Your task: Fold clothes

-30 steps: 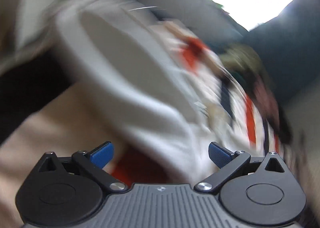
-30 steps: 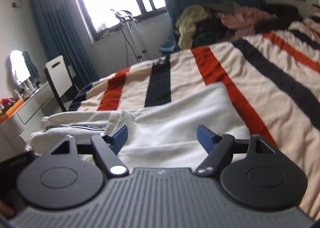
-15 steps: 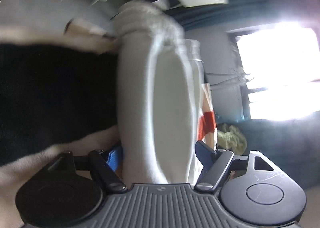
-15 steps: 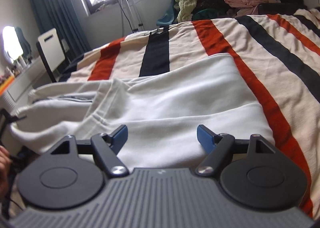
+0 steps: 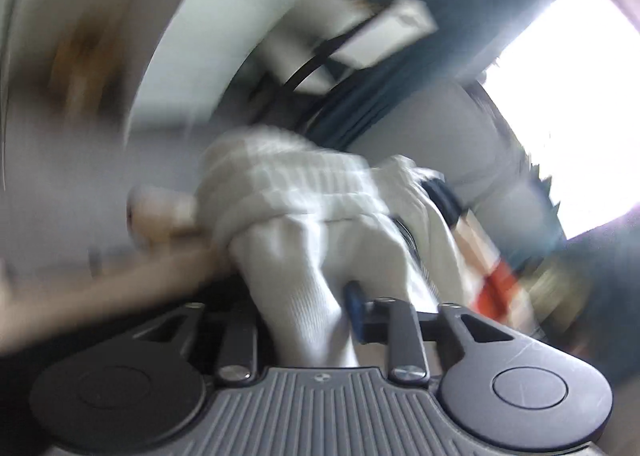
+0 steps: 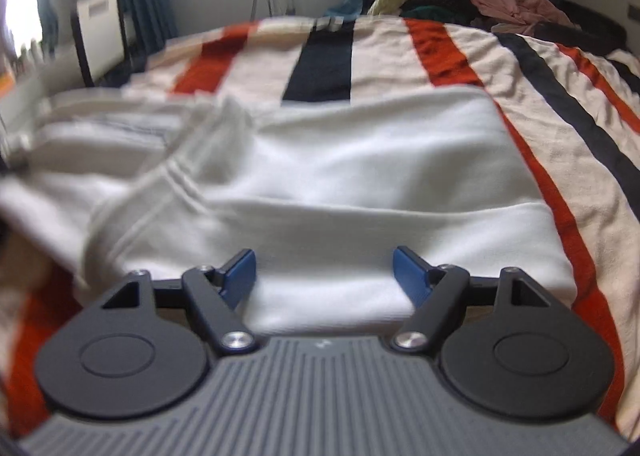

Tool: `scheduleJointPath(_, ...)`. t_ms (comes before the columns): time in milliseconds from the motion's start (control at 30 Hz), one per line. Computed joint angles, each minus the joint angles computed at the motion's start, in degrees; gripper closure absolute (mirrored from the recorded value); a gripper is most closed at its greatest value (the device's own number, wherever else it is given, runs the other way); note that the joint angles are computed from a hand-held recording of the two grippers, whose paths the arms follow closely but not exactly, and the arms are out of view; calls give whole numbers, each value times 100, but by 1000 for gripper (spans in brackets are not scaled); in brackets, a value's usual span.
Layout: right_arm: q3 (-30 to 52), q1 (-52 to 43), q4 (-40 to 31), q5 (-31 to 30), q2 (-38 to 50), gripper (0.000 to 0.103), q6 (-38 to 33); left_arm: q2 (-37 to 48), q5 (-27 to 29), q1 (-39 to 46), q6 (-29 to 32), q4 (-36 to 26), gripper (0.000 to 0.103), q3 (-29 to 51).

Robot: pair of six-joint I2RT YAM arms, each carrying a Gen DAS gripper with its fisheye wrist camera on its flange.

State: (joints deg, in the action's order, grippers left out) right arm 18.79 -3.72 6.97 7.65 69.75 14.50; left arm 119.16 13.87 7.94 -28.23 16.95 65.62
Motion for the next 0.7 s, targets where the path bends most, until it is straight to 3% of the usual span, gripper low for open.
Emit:
scheduleJointPath(67, 20, -136, -42, -157, -49, 26, 107, -395, -838, -425, 845, 406, 93, -419)
scheduleJointPath(133, 9, -417, -149, -496, -266, 26, 287, -895, -1278, -815, 1217, 1015, 95, -950)
scheduleJointPath(300, -68, -2102, -807, -2146, -1561, 26, 957, -2185, -1822, -2104, 1489, 1272, 95, -1275)
scheduleJointPath(433, 14, -3716, -1165, -2945, -2460, 25, 871, -2941, -3029, -3924, 1874, 1690, 95, -1579)
scheduleJointPath(567, 123, -5450, -1125, -4124, -2392, 23, 894, -2050, -4423, -5942, 2434, 2350, 95, -976)
scheduleJointPath(633, 198, -6182, -1006, -4642, -2131, 23, 954, -1269, -4776, -6622, 2807, 2768, 95, -767)
scheduleJointPath(700, 256, -6656, -790, -4988, -1772, 23, 1037, -357, -4918, -7120, 3047, 2777, 94, -347)
